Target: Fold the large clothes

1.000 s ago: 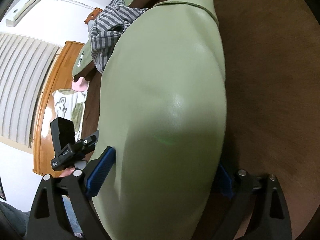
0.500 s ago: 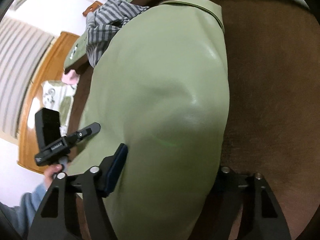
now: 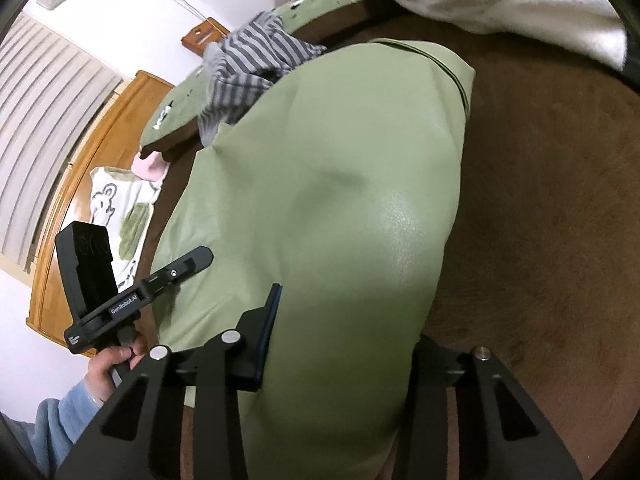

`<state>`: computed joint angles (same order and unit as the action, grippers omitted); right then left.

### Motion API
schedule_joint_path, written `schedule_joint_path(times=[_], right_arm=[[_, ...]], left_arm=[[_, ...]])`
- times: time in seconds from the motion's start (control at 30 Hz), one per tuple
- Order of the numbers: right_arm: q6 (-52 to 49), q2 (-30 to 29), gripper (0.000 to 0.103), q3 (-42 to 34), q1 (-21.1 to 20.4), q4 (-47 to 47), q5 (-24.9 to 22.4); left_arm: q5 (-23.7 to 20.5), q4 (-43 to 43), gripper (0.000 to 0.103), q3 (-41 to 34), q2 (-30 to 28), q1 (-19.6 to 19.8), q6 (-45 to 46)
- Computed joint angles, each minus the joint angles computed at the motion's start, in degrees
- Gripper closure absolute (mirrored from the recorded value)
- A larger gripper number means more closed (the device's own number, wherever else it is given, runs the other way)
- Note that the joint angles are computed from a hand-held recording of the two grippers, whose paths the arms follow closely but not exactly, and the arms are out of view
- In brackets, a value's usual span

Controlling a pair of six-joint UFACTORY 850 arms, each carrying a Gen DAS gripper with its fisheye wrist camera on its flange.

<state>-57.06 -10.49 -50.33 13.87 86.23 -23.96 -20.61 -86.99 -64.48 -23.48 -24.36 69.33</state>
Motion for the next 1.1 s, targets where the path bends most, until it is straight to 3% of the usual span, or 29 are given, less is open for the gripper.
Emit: schedule_joint_path(times=[0.37, 0.5, 0.73, 0.83, 1.1], right_arm=[[7.34, 5.7, 0.067, -0.83, 1.2, -8.36, 0.76], [13.57, 8.24, 0.067, -1.6, 1.29, -14.67, -0.01], [27.38, 13.54, 0.067, -1.68, 1.46, -27.55, -1.63], [32.04, 15.92, 0.067, -0.77, 1.35, -31.96, -2.24], [33.05, 22.71, 0.067, 3.93, -1.66, -32.09, -2.74]], left_arm=[[3.02, 6.02, 0.084, -0.12, 5.25, -1.72, -5.02], [3.45, 13.39, 0.084, -0.29, 7.95, -2.22, -12.82], [2.29, 34.52, 0.084, -1.73, 11.76, -4.57, -35.05], [1.52, 39.69, 0.084, -2.06, 12.52, -5.9, -40.19], [2.26, 44.91, 0.084, -2.93, 13.37, -10.09, -44.61]])
